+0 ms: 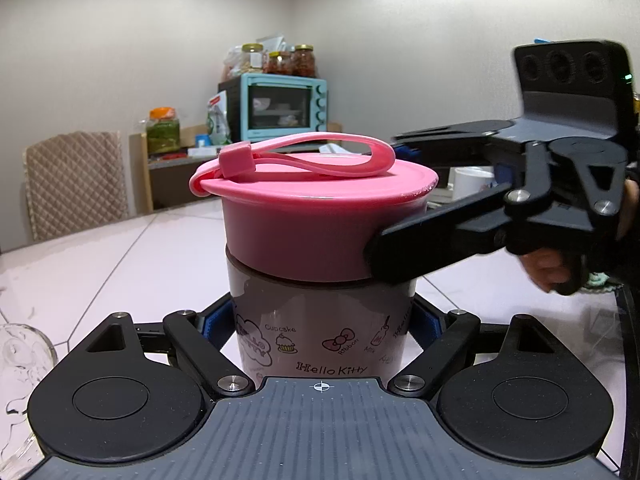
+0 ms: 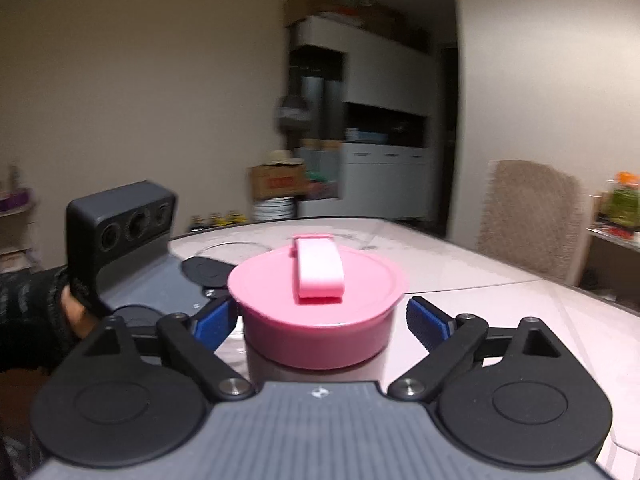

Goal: Unscrew bottle cap and pour
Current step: 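Twist the pink lid with the right gripper and release it, then close the right gripper on the lid rim again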

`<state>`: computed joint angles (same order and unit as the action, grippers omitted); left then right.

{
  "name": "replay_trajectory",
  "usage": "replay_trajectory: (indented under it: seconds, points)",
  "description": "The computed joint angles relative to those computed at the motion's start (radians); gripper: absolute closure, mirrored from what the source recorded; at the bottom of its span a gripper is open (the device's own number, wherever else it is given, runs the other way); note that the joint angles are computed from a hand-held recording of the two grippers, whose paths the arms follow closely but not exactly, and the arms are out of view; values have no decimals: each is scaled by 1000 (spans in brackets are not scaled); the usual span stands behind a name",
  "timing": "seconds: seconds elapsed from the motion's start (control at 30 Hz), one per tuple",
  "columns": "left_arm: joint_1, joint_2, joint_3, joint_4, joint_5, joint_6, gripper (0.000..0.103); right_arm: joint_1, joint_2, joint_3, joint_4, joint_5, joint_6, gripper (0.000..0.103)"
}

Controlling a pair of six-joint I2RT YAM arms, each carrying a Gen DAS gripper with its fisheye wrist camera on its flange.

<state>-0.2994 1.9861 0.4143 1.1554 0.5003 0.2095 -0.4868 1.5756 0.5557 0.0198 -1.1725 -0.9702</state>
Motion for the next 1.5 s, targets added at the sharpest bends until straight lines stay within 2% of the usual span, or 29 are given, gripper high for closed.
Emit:
replay_trajectory:
  seconds: [0.13,0.27,0.37,0.57,0.73,0.97,1.3,1.5]
  points:
    - [-1,0,0,1,-1,-1,13,-31,-154,-164,191,18,186,7]
    - [-1,0,1,-1,0,-1,13,-29,-292,-345,478,95,463,4]
    - [-1,2,2,-1,0,-1,13,4,-319,-430,632,178,593,2]
    - [0,2,4,-1,0,-1,13,56,-234,-472,794,257,688,2]
    - [0,3,4,-1,1,0,13,92,-161,-477,883,298,712,2]
    - [-2,3,2,2,-2,-1,13,147,-116,-473,938,364,730,2]
    - [-2,4,3,3,-2,-1,13,253,-124,-484,985,501,785,3]
    - [-3,5,3,4,-3,-2,13,313,-152,-485,970,574,813,9]
